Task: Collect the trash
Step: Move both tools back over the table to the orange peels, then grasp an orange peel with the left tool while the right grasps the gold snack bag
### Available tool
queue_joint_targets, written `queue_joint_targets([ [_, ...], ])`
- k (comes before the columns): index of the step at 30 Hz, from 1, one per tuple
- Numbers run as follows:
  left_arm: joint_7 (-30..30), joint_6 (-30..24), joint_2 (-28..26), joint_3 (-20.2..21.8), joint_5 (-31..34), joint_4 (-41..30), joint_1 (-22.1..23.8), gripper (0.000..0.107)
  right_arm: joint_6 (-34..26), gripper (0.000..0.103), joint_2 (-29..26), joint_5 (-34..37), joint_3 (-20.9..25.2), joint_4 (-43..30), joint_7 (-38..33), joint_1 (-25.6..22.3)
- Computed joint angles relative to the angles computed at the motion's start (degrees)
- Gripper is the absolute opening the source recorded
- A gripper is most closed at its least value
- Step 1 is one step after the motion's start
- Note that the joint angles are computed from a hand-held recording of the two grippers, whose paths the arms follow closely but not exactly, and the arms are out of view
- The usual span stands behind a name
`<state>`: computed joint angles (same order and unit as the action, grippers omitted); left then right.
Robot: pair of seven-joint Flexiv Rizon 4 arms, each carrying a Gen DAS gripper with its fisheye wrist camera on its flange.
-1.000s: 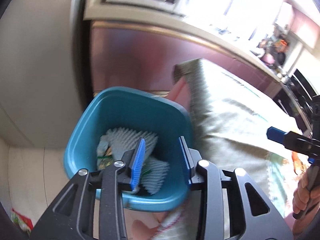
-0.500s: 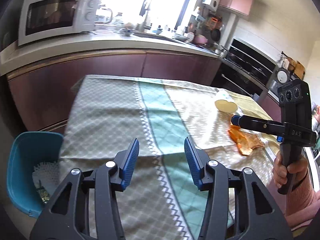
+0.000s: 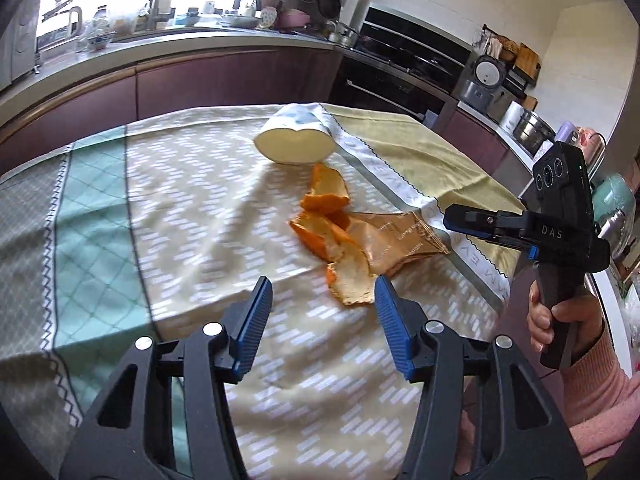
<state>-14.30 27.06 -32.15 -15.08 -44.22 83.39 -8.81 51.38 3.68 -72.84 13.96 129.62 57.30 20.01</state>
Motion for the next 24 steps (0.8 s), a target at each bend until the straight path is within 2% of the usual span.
queue_joint_targets([
  [6, -7.92, -2.46, -3.54, 0.68, 6.3, -4.13, -3.57, 0.055, 3.56, 0.062, -0.38, -4.52, -0.78, 2.13, 6.5, -0.85],
  [10, -10.19, -1.75, -4.53, 0.41, 8.01, -4.85, -4.53, 0.053, 5.89, 0.062, -1.44, -8.72, -1.81, 1.92, 9.47, -1.64],
  [12, -10.33, -2.32, -4.66, -0.01, 8.23, -5.0, -4.5, 0.039, 6.91, 0.061, -2.24, -10.02, -2.26, 1.31, 9.82, -1.87],
  [13, -10.53, -2.9, -4.72, -0.1, 8.43, -5.18, -4.5, 0.036, 7.29, 0.061, -2.55, -10.89, -2.47, 1.11, 10.38, -1.99],
  [15, -10.36, -3.25, -4.74, -0.26, 8.61, -5.2, -4.55, 0.024, 8.21, 0.055, -2.89, -12.38, -2.84, 0.92, 11.38, -2.31],
  [16, -9.99, -2.43, -4.39, -0.25, 8.43, -4.67, -4.55, 0.023, 8.45, 0.05, -3.0, -13.02, -2.95, 0.82, 11.93, -2.41],
  [17, -10.09, -2.33, -4.44, -0.22, 8.45, -4.73, -4.56, 0.017, 8.89, 0.046, -3.07, -13.85, -3.1, 0.8, 12.59, -2.58],
  [24, -11.42, -4.06, -5.06, -0.44, 7.29, -5.81, -3.47, 0.009, 9.67, 0.018, -2.56, -16.66, -3.09, 1.39, 15.43, -3.07],
])
